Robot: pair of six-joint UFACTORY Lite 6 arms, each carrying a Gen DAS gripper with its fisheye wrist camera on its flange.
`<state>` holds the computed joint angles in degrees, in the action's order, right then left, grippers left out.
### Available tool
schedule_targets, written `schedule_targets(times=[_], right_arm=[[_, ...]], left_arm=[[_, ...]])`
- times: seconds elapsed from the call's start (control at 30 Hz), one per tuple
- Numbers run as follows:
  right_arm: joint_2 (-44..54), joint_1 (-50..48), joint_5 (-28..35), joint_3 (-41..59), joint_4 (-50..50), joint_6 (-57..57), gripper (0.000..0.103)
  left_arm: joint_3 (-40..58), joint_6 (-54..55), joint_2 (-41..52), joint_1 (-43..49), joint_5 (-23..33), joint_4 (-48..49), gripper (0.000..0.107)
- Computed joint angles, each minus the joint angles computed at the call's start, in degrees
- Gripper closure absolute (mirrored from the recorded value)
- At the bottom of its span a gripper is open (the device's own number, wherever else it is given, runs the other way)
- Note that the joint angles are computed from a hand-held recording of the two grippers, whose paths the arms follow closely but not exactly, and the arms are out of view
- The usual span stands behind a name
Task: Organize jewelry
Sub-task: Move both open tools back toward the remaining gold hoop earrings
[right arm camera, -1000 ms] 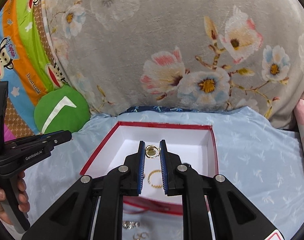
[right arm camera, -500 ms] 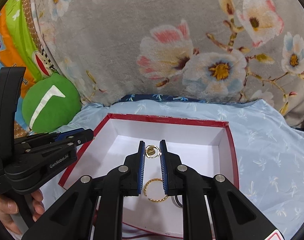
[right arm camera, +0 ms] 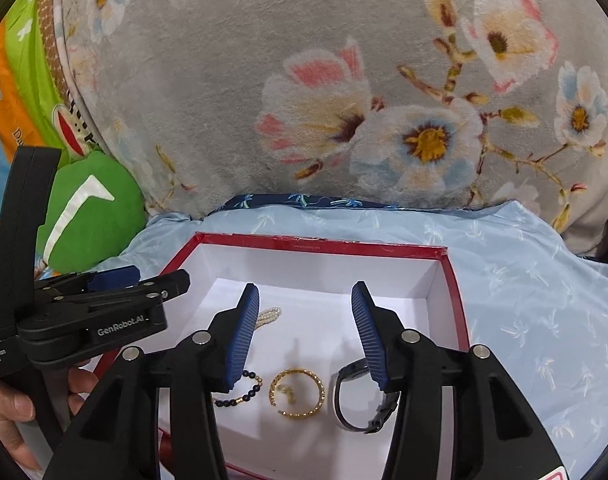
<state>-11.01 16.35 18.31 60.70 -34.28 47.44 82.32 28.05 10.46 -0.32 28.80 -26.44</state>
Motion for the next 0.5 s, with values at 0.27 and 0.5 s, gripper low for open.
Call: schedule_targets(times=[0.27, 0.5], right_arm=[[-6.5, 0.4, 2.6, -2.4, 4.5, -3.9, 0.055], [-17.5, 7.1, 10.8, -7.7, -1.2, 3.0, 0.055]], left_arm=[[-2.9, 3.0, -5.3, 3.5, 2.3, -2.3, 0.043], [-10.4, 8.0, -15.5, 9.7, 5.8, -5.3, 0.042]])
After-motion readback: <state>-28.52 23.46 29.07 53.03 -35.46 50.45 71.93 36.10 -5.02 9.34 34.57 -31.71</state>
